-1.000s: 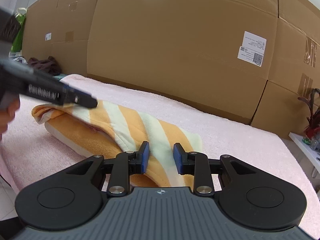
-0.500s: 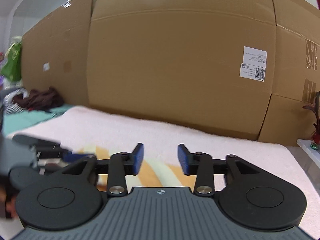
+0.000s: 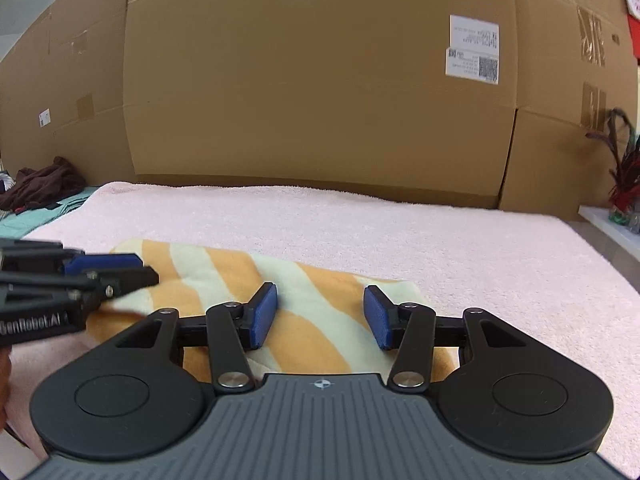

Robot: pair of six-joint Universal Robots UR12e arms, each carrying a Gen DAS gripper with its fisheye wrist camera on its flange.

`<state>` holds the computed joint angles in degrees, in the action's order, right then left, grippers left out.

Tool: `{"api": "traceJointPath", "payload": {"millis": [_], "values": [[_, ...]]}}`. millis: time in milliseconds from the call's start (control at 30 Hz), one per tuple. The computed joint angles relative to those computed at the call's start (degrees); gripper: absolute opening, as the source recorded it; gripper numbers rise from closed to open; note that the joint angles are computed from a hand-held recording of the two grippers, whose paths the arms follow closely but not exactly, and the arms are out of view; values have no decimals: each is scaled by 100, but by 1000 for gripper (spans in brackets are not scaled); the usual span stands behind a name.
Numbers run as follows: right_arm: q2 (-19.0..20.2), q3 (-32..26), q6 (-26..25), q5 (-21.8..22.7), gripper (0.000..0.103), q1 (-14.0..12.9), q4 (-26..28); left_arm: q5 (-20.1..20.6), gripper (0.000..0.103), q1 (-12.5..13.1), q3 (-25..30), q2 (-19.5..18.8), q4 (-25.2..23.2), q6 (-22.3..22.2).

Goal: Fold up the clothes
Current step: 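Position both open grippers along the striped bundle's side edge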

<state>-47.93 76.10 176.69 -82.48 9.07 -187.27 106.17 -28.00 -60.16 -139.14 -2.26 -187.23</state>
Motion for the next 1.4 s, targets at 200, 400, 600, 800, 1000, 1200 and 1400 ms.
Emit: {"api": "traceJointPath", "payload": {"millis": [200,400,600,800,1000,1200,1400], "values": [[-2,18,176,-97,51,-7,-202,495,46,-81,110,-49,-121,56],[-58,408,89,-185,52,0,-978,366,52,-27,42,-5,-150,-246],[46,412,-102,-225,54,3,-1201,528,65,-39,50,-1,-246,-356],[113,451,218,-6,58,-76,-1472,880,72,-105,110,-3,-460,-128],[103,530,879,314,73,-195,-1490,1059,79,-130,120,31,-691,-481],[31,553,1245,589,79,-276,-1180,1245,86,-151,244,26,-1096,-914],[-98,623,1251,177,76,-233,-1462,1450,92,-172,445,4,-1698,-1471]]}}
